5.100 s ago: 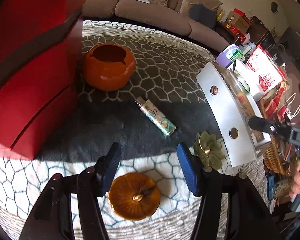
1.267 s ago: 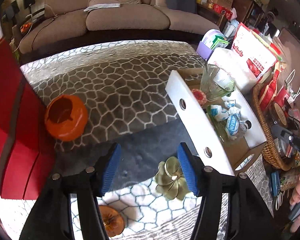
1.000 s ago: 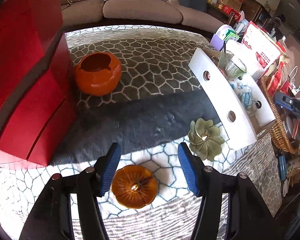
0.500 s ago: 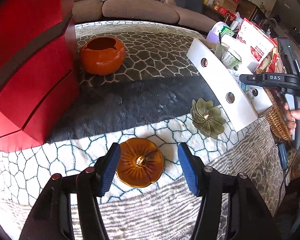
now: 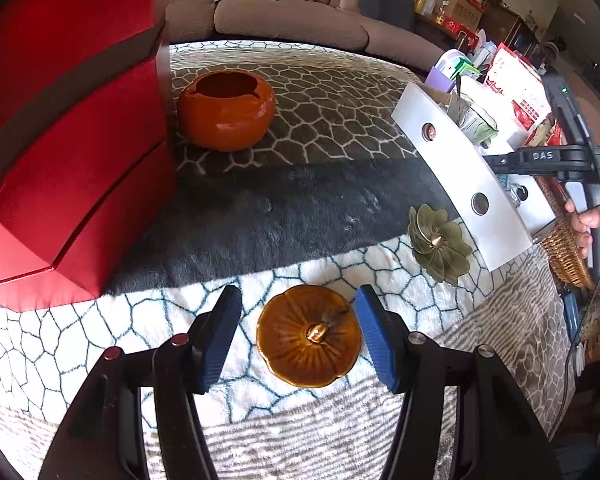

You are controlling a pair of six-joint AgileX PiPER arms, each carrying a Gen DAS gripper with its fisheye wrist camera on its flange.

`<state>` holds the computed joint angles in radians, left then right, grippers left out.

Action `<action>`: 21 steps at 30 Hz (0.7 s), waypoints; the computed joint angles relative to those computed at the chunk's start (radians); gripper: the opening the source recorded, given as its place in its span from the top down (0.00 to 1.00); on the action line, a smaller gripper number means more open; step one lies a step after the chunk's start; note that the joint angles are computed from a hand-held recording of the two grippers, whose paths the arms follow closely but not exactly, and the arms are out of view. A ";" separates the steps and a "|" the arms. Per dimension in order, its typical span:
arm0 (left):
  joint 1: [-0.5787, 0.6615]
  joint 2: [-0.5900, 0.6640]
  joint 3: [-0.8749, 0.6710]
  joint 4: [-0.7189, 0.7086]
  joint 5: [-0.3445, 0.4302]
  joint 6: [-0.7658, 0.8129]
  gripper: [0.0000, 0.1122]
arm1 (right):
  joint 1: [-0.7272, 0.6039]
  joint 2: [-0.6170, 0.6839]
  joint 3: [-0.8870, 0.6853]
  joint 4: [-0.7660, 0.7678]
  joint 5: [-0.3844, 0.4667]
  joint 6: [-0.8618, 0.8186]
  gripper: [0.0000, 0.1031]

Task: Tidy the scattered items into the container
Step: 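Grasp the brown lid with the left gripper and lift it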

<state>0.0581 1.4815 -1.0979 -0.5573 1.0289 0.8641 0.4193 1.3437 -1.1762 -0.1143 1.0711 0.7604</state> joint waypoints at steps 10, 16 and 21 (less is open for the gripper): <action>-0.090 -0.069 0.128 0.071 -0.131 0.069 0.46 | 0.366 -0.025 -0.076 -0.215 0.007 0.365 0.55; -0.141 -0.093 0.170 0.083 -0.204 0.064 0.41 | 0.450 -0.120 0.057 -0.302 -0.065 0.619 0.51; -0.181 -0.073 0.190 0.167 -0.284 -0.019 0.34 | 0.456 -0.163 0.123 -0.310 -0.043 0.678 0.50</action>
